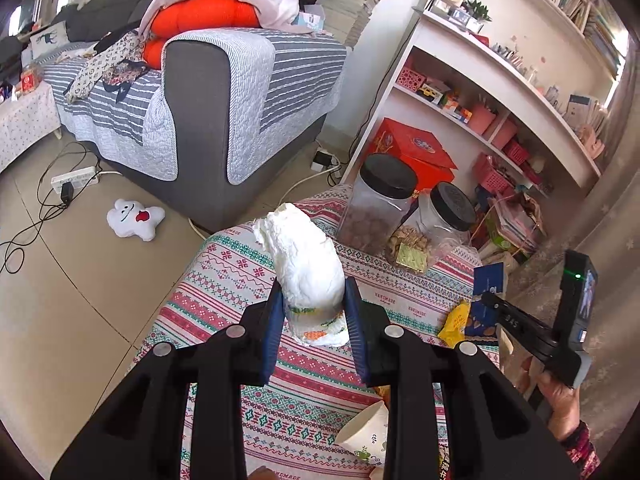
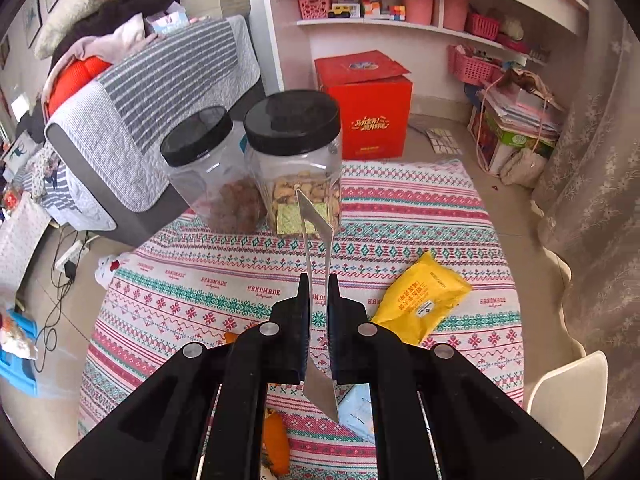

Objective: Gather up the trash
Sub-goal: 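Carry the tissue over the white bin and open the left tool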

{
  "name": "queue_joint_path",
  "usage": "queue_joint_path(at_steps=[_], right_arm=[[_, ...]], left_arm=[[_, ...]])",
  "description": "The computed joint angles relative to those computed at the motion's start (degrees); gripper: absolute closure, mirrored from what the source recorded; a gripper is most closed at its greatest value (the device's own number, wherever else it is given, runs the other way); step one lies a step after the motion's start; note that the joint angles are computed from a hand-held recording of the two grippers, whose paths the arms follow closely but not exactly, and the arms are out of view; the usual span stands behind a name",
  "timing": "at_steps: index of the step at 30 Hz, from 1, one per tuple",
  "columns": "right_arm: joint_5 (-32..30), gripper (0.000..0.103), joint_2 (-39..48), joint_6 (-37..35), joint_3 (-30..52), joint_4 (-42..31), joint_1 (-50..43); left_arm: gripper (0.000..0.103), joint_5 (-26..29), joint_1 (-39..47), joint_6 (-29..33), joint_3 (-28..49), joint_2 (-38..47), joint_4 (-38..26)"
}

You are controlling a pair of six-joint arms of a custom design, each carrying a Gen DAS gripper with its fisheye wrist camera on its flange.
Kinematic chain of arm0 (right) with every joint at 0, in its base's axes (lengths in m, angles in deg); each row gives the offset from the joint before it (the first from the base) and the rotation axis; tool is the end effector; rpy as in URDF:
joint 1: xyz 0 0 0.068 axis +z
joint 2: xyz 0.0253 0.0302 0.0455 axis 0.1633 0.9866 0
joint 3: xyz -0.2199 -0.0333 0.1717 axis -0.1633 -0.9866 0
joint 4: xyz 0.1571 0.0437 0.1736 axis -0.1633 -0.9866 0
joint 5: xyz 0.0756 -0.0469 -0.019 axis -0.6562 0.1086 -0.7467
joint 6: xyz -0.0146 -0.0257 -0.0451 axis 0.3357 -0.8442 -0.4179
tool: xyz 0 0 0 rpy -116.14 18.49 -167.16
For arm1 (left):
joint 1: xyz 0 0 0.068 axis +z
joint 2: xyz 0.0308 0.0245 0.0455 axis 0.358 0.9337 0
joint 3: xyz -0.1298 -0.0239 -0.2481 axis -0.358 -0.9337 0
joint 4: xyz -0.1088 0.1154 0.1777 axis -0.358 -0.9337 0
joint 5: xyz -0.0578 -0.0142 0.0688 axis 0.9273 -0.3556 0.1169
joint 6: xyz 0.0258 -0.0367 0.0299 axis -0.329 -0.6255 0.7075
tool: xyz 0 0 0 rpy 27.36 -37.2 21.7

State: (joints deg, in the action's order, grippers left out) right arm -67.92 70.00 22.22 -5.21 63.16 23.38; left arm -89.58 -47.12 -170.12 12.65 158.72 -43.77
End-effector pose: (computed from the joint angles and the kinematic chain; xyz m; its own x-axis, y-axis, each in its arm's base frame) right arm 0.3649 0.1015 0.1851 -0.6767 -0.3841 -0.6281 -0.5589 0.8234 0.0986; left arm 0.1156 -0.2201 0.2188 -0.3847 -0.6705 -0.6344 -0.6634 0.6787 -0.3151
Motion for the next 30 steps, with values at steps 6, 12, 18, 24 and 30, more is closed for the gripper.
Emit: queue_joint_path(at_steps=[6,12,18,24,30], right_arm=[[-3.24,0.096,-7.95,1.32,-3.54,0.42,-6.47],[-6.27,0.095,-12.86,1.99,-7.98,4.43,-16.51],[-7.62,0.095,-12.19,2.22,-10.36,8.87,-28.58],[-2.95,0.094,-10.27,0.5,-15.69,20.27,-38.22],[2.66,0.085,-0.57,-1.21,-8.14,15.43,-42.69]], left_arm=[[0.074,-0.43,-0.02,0.72,1.01,0.91,0.23],[0.074,-0.29,0.4,2.59,2.57,2.76,1.36],[0.074,0.05,1.34,5.61,4.72,5.53,2.92],[0.074,0.82,2.88,10.65,8.38,9.57,5.48],[0.074,0.72,3.03,16.37,16.79,16.69,5.49]])
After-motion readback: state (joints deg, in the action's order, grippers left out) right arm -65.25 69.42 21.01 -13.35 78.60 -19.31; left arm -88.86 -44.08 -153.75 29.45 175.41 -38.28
